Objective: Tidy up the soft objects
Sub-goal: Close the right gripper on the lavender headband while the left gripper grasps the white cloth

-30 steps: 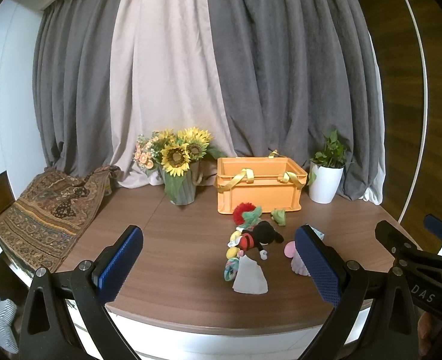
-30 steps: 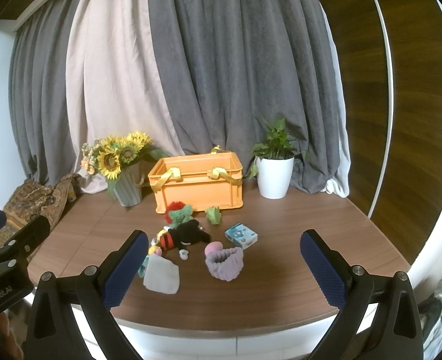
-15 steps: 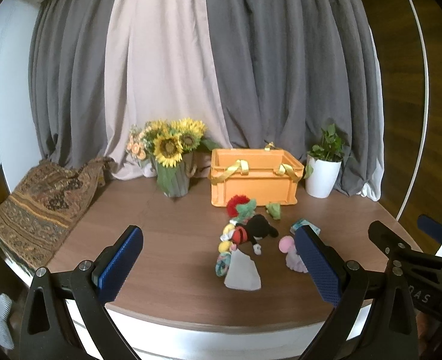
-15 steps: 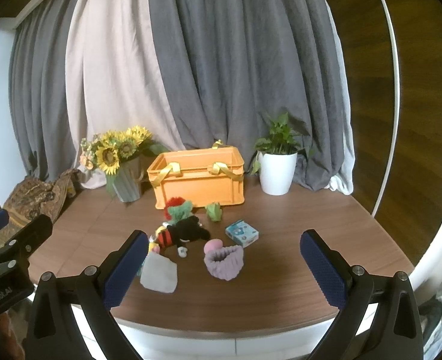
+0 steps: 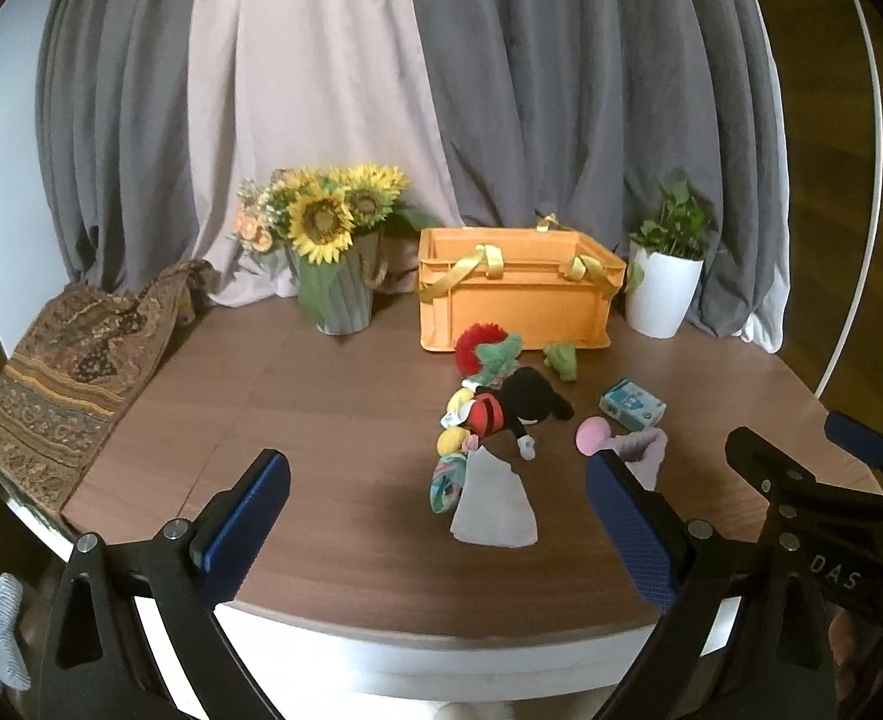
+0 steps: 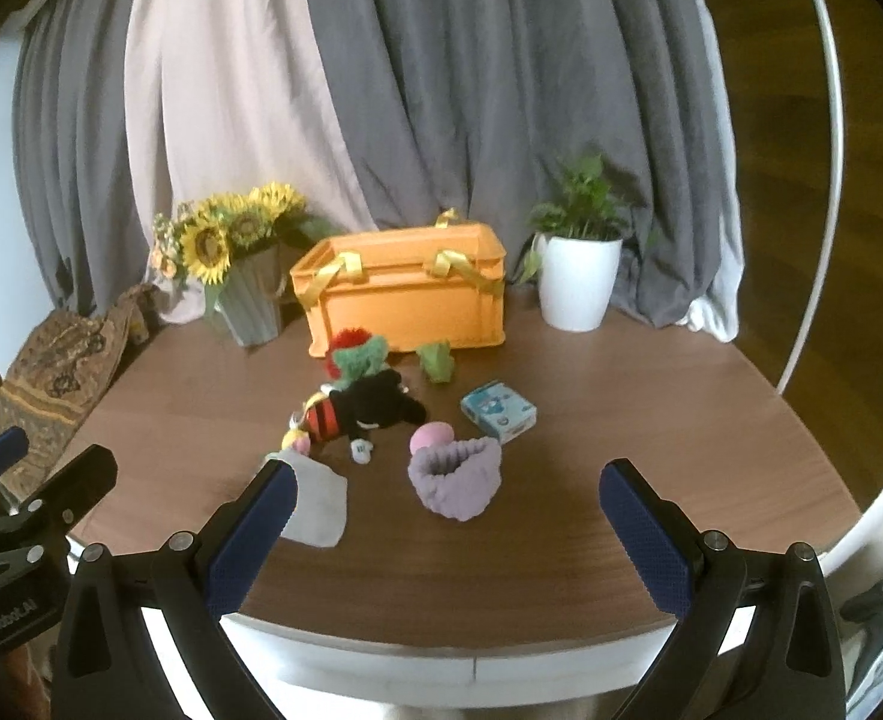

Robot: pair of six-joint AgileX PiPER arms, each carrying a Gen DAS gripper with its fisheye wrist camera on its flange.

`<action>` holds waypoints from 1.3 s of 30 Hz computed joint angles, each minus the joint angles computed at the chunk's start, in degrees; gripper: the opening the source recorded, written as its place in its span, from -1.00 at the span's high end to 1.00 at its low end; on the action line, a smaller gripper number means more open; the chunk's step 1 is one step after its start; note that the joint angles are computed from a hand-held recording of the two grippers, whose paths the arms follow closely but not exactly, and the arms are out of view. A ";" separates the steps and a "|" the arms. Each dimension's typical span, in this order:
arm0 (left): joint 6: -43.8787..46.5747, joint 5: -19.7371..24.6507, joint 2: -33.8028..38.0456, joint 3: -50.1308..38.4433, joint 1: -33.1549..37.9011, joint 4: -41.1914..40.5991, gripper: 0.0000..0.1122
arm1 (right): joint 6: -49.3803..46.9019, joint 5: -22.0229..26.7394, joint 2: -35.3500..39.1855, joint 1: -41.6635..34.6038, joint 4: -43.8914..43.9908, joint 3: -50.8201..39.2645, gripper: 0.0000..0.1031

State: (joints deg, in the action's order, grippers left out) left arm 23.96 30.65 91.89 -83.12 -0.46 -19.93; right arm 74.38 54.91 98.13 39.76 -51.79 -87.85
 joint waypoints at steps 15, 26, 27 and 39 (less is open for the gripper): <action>-5.21 6.90 17.22 -16.04 -2.75 4.49 -0.67 | -17.25 -4.93 14.61 -10.15 11.43 -13.56 -0.99; -25.21 5.63 22.58 -14.74 -7.20 15.52 -0.59 | -38.60 -12.22 20.28 -17.30 27.07 -14.56 -0.98; -26.53 5.80 23.53 -15.22 -7.39 15.93 -0.57 | -39.60 -13.05 20.70 -17.74 27.39 -14.41 -0.98; -33.18 1.67 29.44 -14.94 -8.18 16.43 -0.36 | -48.33 -17.69 24.69 -20.46 34.27 -15.17 -0.90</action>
